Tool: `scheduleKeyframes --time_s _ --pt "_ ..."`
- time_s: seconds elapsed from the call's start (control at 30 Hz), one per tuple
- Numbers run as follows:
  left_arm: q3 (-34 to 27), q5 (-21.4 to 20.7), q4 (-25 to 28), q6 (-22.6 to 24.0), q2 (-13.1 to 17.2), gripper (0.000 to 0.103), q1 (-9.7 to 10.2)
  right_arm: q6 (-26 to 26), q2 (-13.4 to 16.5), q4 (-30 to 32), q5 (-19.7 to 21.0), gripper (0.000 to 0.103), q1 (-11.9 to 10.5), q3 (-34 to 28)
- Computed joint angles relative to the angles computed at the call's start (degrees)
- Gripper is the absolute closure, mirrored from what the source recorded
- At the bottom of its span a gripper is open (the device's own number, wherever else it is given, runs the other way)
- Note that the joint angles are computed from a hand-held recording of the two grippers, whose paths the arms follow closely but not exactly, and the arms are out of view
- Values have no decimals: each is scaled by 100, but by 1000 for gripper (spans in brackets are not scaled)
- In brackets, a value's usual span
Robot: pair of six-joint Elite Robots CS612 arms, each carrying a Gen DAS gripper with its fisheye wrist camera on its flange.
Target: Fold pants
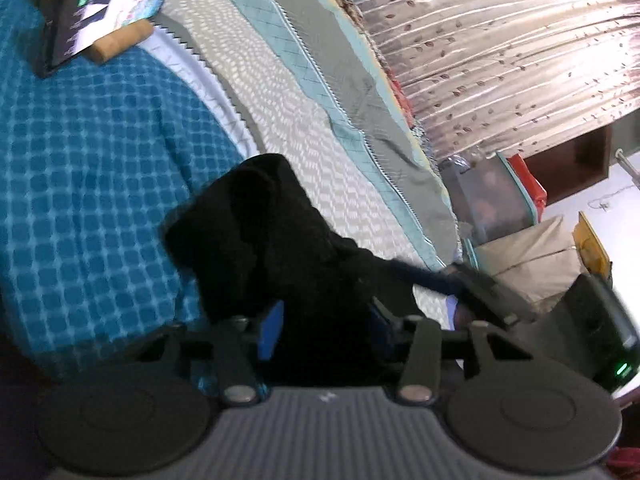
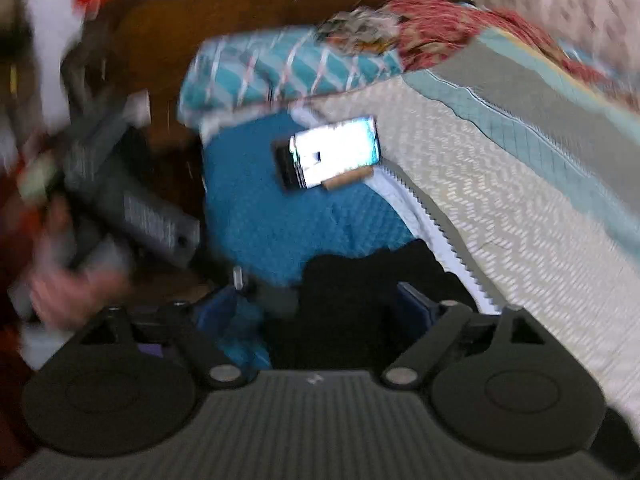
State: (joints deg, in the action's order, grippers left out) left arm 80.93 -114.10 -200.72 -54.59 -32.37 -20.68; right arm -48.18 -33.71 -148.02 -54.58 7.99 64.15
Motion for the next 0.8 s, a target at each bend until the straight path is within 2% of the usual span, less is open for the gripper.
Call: scheduleKeyframes --time_s 0.1,0.13,0.17,0.2,0.23,0.27,0.33,0.37,0.43,0.5,0.53,0.57,0.6,0.67,0.73,0.8 --pt "-98 105 52 299 2 59 -24 -161 117 53 -252 17 50 -152" --pt "-104 130 61 367 -9 59 -33 -107 163 -19 -395 22 82 -237" --pt "-110 180 70 452 -21 59 -42 -49 222 -61 -585 37 119 -329" --pt "-59 261 45 515 -60 59 -56 -4 277 -11 -707 46 127 -439" --pt "-18 370 30 587 -98 59 -64 97 306 0 -786 71 119 -494" --pt "36 486 -29 620 -137 57 -66 284 340 -149 -975 82 135 -539" --pt "171 767 -256 552 -197 50 -58 842 433 -945 -1462 83 171 -597" --pt "248 949 -324 506 -230 48 -58 1237 494 -1279 -1582 84 166 -705" --pt "327 1211 -194 435 -282 48 -46 2400 644 -2239 -1940 84 155 -949" --pt "338 1331 -117 360 -267 48 -32 3600 790 -3274 -2575 84 164 -1188" --pt "334 1352 -58 290 -256 48 -25 4023 849 -3664 -2849 84 172 -1281" --pt "328 1363 -17 226 -242 47 -23 4207 891 -3901 -2978 83 185 -1324" --pt "318 1367 13 166 -224 46 -22 4151 920 -4048 -3036 84 213 -1318" --pt "298 1349 57 79 -190 43 -17 3358 924 -3983 -2907 84 297 -1137" --pt "316 1320 114 31 -181 43 -14 2485 846 -3605 -2575 84 346 -795" --pt "331 1299 145 -31 -167 42 -8 1868 775 -3013 -2371 84 383 -520"
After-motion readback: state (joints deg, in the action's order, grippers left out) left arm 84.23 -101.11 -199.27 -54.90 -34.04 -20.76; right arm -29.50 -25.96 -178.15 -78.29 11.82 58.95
